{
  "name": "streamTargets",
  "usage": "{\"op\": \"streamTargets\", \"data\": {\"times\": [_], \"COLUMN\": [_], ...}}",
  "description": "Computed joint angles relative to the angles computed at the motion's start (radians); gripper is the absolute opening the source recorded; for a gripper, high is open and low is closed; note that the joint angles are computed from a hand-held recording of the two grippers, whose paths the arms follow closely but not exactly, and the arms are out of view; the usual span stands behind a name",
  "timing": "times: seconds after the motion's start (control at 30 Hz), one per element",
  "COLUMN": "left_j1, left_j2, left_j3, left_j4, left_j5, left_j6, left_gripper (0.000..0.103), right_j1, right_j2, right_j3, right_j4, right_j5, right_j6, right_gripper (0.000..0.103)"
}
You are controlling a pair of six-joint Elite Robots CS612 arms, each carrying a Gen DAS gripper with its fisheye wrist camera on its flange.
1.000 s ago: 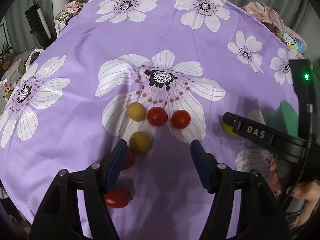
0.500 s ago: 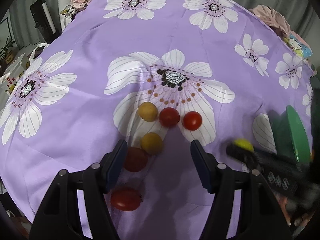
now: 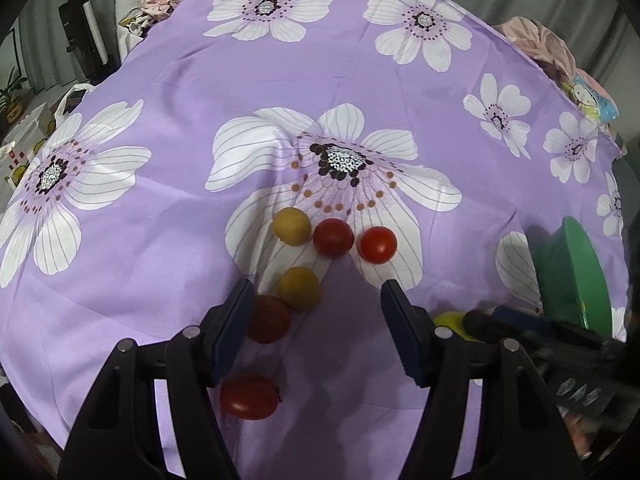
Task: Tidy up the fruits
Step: 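Close the right gripper around the second green plum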
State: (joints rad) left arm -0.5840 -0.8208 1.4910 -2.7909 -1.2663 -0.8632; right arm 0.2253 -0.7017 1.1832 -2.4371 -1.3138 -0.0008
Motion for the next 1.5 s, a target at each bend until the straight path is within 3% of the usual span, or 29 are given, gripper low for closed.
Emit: {"op": "streamTargets", "data": {"times": [0.17,0.33,0.43,0.6,0.67,0.87,1.5], "left_j1": [0.000,0.007,0.004,-0.003,-0.005,-0.004,-0.001], "left_j2": [0.006,0.024,0.038,0.055,0.062,0.074,0.089], "left_j3": [-0.002,-0.012,-0.029,-0.051,-0.060,-0.072,-0.081], "left_j4": [-0.031,-0.111,-0.107,-0.083,-0.084,-0.100,-0.125], "left_j5": [-0.045,-0.205,-0.252,-0.283,-0.294,-0.316,-0.349], "left_j6": [0.022,0.083,0.107,0.121,0.134,0.133,0.115], "left_gripper": [0.064,0.059,0.056,0.050,0.048,0.042,0.040], "right_j1": [-0.022,-0.027,-0.028,-0.027,-0.025,-0.023,-0.026], "right_j2": [-0.005,0.012,0.017,0.028,0.029,0.034,0.050], "right_j3": [0.027,-0.001,-0.009,-0.022,-0.025,-0.030,-0.050], "right_j4": [-0.105,-0.035,-0.019,0.016,0.023,0.035,0.060], "right_j5": [0.066,0.133,0.155,0.155,0.141,0.144,0.155], "right_j6": [0.076,0.104,0.110,0.114,0.102,0.091,0.098], "right_gripper": [0.049,0.049,0.049,0.049,0.042,0.039,0.039]}}
